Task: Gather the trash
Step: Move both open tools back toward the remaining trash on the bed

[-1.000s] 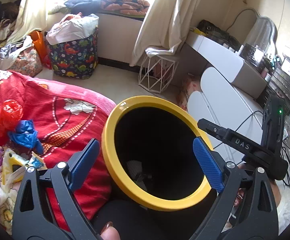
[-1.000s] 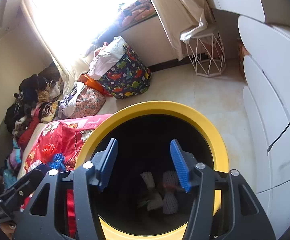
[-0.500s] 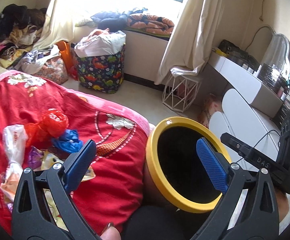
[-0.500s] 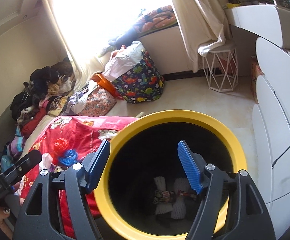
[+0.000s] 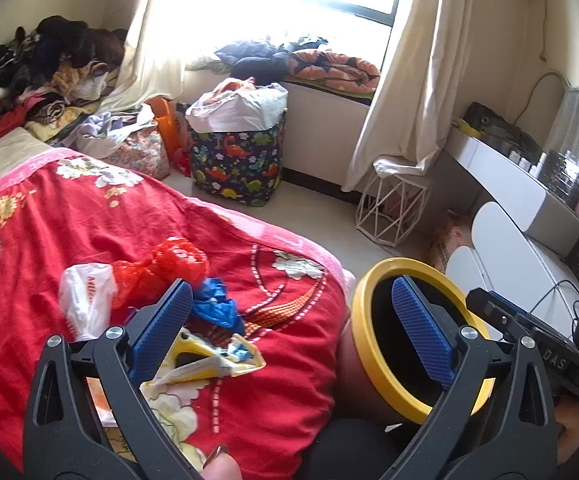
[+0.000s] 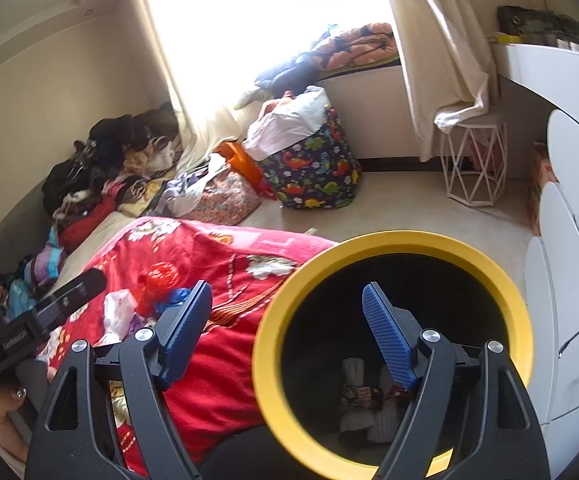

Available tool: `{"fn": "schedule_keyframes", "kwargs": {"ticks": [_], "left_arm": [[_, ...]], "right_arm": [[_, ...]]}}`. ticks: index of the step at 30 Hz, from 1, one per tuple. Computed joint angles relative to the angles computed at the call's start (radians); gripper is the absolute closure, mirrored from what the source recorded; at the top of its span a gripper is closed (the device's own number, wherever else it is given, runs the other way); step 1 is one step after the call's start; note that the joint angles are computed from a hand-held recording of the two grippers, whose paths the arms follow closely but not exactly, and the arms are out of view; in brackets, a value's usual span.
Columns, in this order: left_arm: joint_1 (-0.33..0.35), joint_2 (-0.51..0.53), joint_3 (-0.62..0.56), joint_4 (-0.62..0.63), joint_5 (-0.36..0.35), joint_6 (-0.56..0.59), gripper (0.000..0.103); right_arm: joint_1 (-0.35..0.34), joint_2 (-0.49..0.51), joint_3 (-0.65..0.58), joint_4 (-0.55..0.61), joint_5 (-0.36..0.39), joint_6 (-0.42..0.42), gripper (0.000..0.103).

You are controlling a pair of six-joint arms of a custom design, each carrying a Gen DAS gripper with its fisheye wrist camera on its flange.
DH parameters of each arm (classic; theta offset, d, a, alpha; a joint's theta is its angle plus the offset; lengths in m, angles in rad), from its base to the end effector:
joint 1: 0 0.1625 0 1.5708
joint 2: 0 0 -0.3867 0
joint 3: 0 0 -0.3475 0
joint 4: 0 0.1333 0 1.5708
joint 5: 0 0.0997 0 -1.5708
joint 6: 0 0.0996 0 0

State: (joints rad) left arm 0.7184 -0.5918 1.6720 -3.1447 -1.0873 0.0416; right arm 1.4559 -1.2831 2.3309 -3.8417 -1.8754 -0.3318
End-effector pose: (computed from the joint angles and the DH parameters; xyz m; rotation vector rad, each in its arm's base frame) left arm -0.3442 -0.5395 0.0413 1.0352 2.5551 -0.9047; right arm 0.0561 -0.4158 0.2936 0.0027 -2.2198 1.4342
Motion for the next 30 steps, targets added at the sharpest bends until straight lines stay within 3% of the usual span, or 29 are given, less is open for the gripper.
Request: {"fn": "schedule_keyframes", "kwargs": {"ticks": [15, 30], "left_arm": [[0.074, -0.082, 0.029, -0.016, 0.095, -0.037, 0.011], [0.153, -0.169, 0.072, 0.047, 0.118, -0.126, 0.011]], "right_arm": [[0.114, 0.138, -0.101, 0.087, -0.056, -0.040, 0.023], [0.158, 0.299, -0.246, 0.239, -0.072, -0.076, 0.022]]}}
